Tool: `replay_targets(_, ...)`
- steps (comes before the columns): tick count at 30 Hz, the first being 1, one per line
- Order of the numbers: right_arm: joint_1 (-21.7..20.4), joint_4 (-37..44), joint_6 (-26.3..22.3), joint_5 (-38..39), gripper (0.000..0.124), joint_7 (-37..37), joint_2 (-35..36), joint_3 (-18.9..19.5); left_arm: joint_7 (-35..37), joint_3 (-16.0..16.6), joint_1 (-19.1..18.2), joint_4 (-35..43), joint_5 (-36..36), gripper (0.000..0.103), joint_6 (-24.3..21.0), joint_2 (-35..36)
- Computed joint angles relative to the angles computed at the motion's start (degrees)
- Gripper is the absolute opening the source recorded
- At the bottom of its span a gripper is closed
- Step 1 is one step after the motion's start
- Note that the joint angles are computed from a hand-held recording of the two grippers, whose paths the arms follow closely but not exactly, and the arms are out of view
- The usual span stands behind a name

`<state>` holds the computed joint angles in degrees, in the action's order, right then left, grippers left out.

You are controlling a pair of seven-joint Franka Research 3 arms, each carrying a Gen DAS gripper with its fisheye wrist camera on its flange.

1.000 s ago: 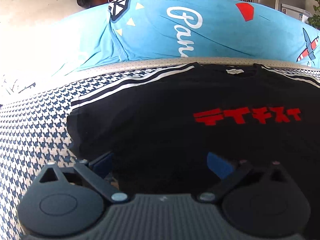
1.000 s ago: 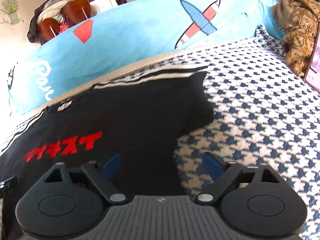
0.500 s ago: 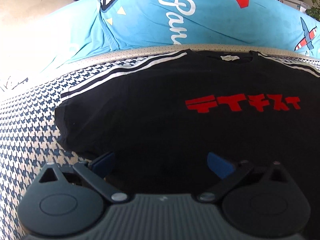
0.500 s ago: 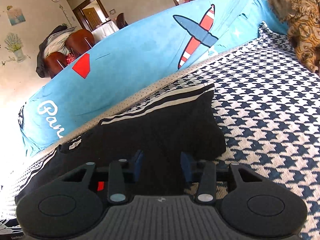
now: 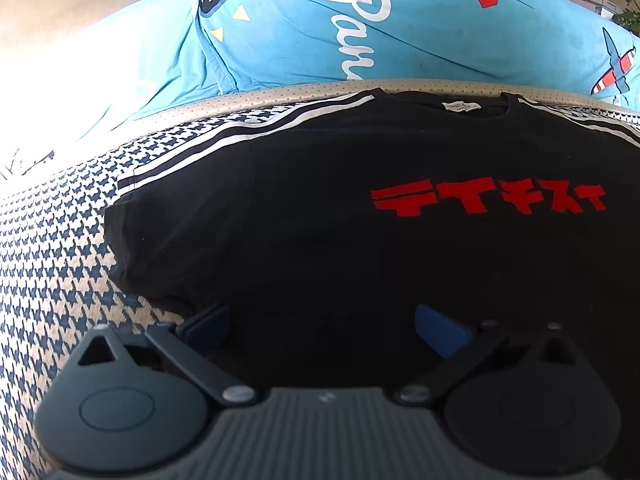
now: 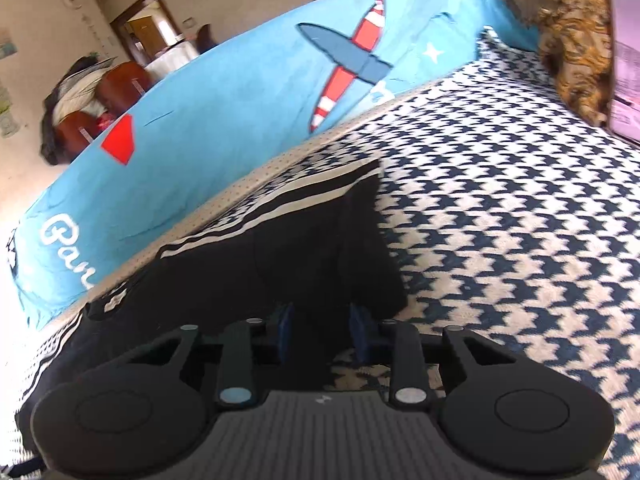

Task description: Fold clothes

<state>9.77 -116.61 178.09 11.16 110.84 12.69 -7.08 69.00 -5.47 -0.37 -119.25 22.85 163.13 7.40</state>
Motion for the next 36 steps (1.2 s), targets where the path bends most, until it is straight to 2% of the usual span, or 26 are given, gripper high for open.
replay_targets(5,1.15,-0.46,-1.17,-0.54,0.034,4.73,-0.42,-2.36,-0.54,0.07,-0.13,0.14,0.48,0.103,-0.11,0.08)
replay_targets(11,-6.30,-0.11,1.17,9.75,0.042,-1.73,0.34,6.33,-1.23,0.16,-0.24,0.10,1.15,0.103,-0.01,0.17)
replay_targets(14,-6.38,0.12,3.18,12.53,0.044,-2.58,1.06,7.00,-1.28,0.14,-0.20,0.15,1.17,0.103,0.01,0.27)
replay_targets(17,-3.40,1.02,4.27,11.30,0.044,-1.86,2.17,3.99,-1.20,0.10,-0.15,0.18,1.05,0.103,0.02,0.32)
replay_targets(20,1.46,1.94,4.99,8.73,0.044,0.26,3.45,-1.25,-0.75,0.01,-0.02,0.15,0.62,0.103,0.08,0.34)
replay_targets(22,4.13,2.37,5.56,7.35,0.041,1.48,4.16,-4.15,-0.52,-0.02,0.02,0.18,0.39,0.103,0.08,0.38)
replay_targets(23,5.05,2.57,5.70,6.93,0.035,1.87,4.46,-5.15,-0.41,-0.03,0.04,0.20,0.28,0.103,0.07,0.40)
replay_targets(25,6.57,2.98,5.81,6.30,0.026,2.54,5.03,-6.85,-0.19,-0.06,0.07,0.23,0.06,0.103,0.06,0.44)
replay_targets(27,5.92,3.24,6.20,6.13,0.017,1.94,5.24,-6.06,-0.24,0.00,0.03,0.23,0.10,0.103,0.07,0.47)
replay_targets(28,5.80,3.32,6.43,5.96,0.016,1.45,5.29,-5.84,-0.31,0.03,0.00,0.23,0.17,0.103,0.07,0.47)
replay_targets(30,9.57,3.42,7.08,4.79,0.014,1.51,5.61,-9.76,-0.43,0.07,-0.03,0.21,0.29,0.103,0.09,0.48)
replay_targets(33,13.56,3.56,8.82,3.62,0.012,-0.91,5.94,-13.34,-0.40,0.07,-0.03,0.19,0.35,0.103,0.13,0.47)
replay_targets(36,15.14,3.84,10.63,2.23,0.011,-6.33,5.92,-13.67,-0.46,0.09,-0.04,0.17,0.43,0.103,0.14,0.46)
